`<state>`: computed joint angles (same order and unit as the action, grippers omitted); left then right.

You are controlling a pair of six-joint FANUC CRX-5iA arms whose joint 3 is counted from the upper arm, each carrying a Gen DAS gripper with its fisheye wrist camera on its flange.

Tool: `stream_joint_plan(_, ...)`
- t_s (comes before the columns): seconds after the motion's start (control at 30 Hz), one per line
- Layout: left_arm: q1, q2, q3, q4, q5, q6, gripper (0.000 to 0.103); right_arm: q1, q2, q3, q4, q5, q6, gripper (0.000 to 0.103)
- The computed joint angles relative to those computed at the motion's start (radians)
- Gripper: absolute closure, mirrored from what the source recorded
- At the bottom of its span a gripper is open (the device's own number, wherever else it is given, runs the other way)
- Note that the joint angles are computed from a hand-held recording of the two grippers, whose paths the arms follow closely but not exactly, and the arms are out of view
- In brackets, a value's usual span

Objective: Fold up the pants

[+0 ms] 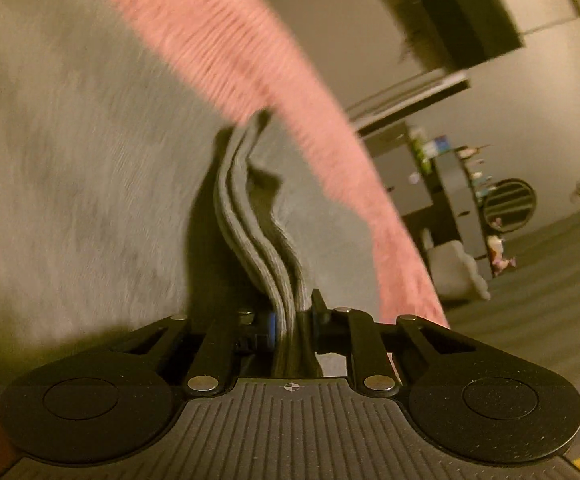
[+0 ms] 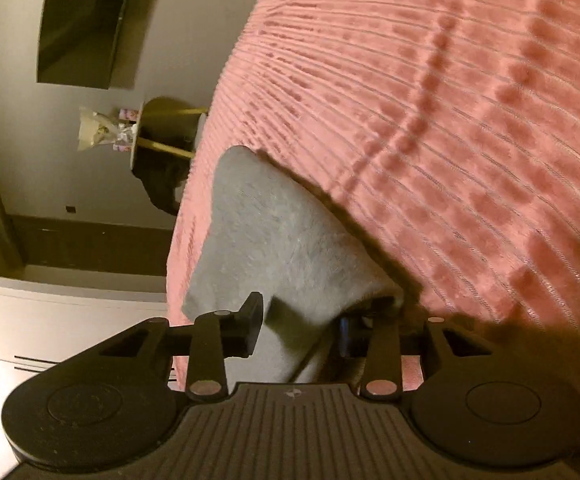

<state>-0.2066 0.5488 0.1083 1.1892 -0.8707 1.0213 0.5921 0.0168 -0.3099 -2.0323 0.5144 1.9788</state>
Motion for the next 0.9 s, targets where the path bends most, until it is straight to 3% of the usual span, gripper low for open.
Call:
stream_joint_plan(0.1, 0.007, -0.048, -0.047, 0.012, 0.062, -0.067, 0.085, -0.011, 0.017, 0.030, -0.069, 0.024, 0.155, 0.083)
stream_joint_plan(0.17, 0.023, -0.057, -0.059, -0.034, 0.058, -0.059, 0.085, -0.043, 0.029, 0.046, -0.173, 0.020, 0.301, 0.084)
stream_joint_plan(0.3, 0.043, -0.048, -0.030, -0.277, 0.032, 0.055, 0.081, -0.121, 0.046, 0.048, -0.410, -0.009, 0.573, 0.083)
stream_joint_plan(0.37, 0.038, -0.059, -0.040, -0.272, 0.057, 0.037, 0.076, -0.132, 0.039, 0.041, -0.444, -0.026, 0.632, 0.079)
stream_joint_plan(0.43, 0.025, -0.101, -0.084, -0.249, 0.159, -0.008, 0.069, -0.130, 0.031, 0.044, -0.468, -0.012, 0.700, 0.071)
stream_joint_plan(0.5, 0.016, -0.135, -0.131, -0.207, 0.254, -0.066, 0.049, -0.117, 0.011, 0.044, -0.469, -0.003, 0.767, 0.071)
stream_joint_plan(0.57, 0.021, -0.146, -0.146, -0.218, 0.293, -0.043, 0.043, -0.111, -0.001, 0.049, -0.492, 0.018, 0.863, 0.070)
stream_joint_plan(0.77, 0.043, -0.068, -0.074, -0.138, 0.111, -0.043, 0.042, -0.079, 0.003, 0.086, -0.508, 0.035, 0.995, 0.070)
stream_joint_plan(0.9, 0.037, 0.010, 0.045, -0.246, 0.054, 0.057, 0.044, -0.060, 0.035, 0.129, -0.499, 0.036, 1.068, 0.070)
